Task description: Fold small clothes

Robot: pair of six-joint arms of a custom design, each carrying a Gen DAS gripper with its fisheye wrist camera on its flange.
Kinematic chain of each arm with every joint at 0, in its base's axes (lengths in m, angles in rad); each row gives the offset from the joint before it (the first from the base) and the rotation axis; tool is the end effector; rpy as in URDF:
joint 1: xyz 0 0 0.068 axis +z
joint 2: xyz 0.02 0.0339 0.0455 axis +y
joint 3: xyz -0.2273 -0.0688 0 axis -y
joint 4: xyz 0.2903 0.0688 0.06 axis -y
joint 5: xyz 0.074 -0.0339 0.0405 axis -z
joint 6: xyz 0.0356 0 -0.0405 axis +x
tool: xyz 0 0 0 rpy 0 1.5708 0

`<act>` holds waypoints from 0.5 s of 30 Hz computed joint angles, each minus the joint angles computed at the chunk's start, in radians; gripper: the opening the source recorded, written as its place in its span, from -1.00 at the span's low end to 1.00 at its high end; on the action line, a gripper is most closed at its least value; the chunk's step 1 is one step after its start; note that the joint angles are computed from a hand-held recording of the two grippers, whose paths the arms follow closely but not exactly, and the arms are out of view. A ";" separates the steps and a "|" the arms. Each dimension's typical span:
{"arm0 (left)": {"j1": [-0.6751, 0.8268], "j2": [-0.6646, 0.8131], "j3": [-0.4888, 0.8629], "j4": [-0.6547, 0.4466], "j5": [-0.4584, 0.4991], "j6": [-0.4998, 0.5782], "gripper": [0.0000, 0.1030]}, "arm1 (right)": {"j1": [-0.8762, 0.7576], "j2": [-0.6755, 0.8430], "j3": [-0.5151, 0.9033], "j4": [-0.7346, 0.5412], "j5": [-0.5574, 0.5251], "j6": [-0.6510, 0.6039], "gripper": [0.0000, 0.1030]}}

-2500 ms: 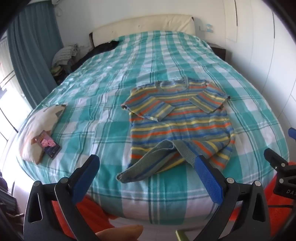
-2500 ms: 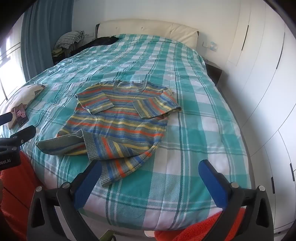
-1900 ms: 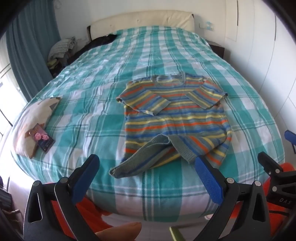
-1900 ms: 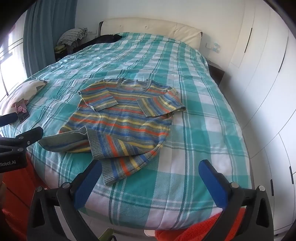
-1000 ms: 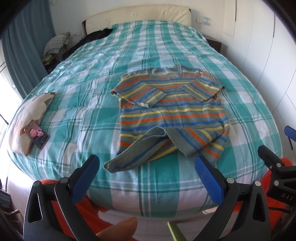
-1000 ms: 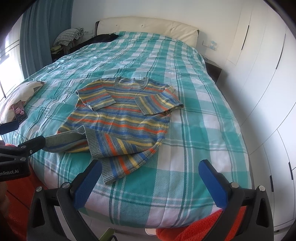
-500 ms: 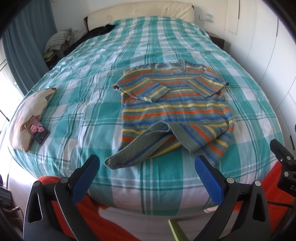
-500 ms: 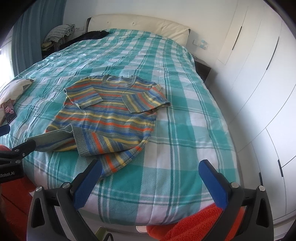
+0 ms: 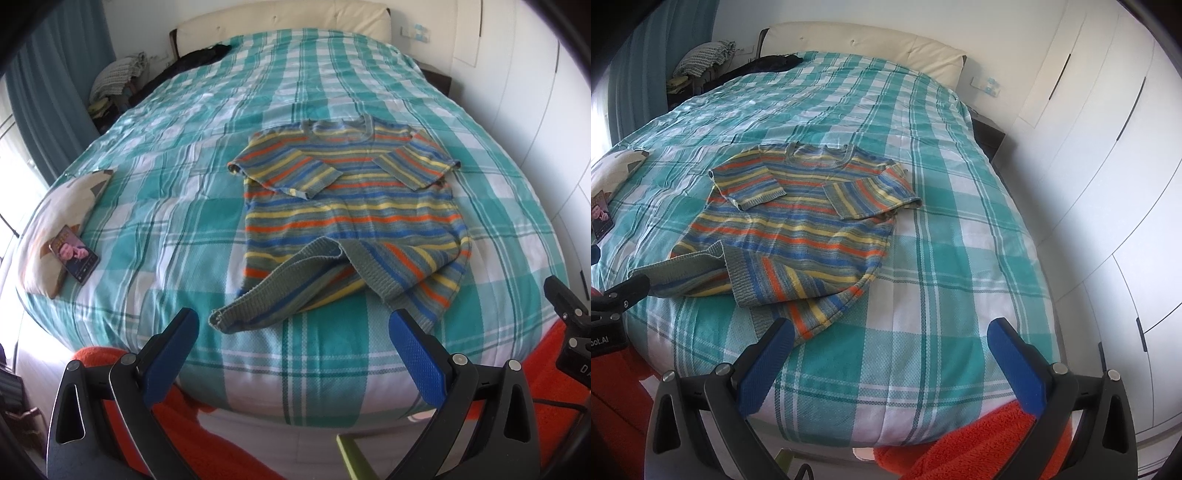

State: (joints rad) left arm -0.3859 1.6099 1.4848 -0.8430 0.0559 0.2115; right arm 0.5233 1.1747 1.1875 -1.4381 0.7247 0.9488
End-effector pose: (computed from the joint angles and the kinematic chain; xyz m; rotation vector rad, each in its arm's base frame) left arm 0.3573 -0.1473 0.2737 0.7693 2.4234 -0.1396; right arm 0.2166 0.0977 0.2873 0.5932 2.4201 -0.5779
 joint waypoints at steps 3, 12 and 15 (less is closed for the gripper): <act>0.003 -0.002 -0.006 0.004 0.002 0.000 0.99 | -0.001 -0.001 0.001 -0.005 0.003 0.003 0.99; 0.013 -0.002 -0.009 0.006 0.005 0.003 0.99 | -0.002 -0.006 0.001 -0.010 0.006 0.005 0.99; 0.019 -0.002 -0.011 0.005 0.007 0.005 0.99 | -0.002 -0.004 0.004 -0.012 0.005 0.006 0.99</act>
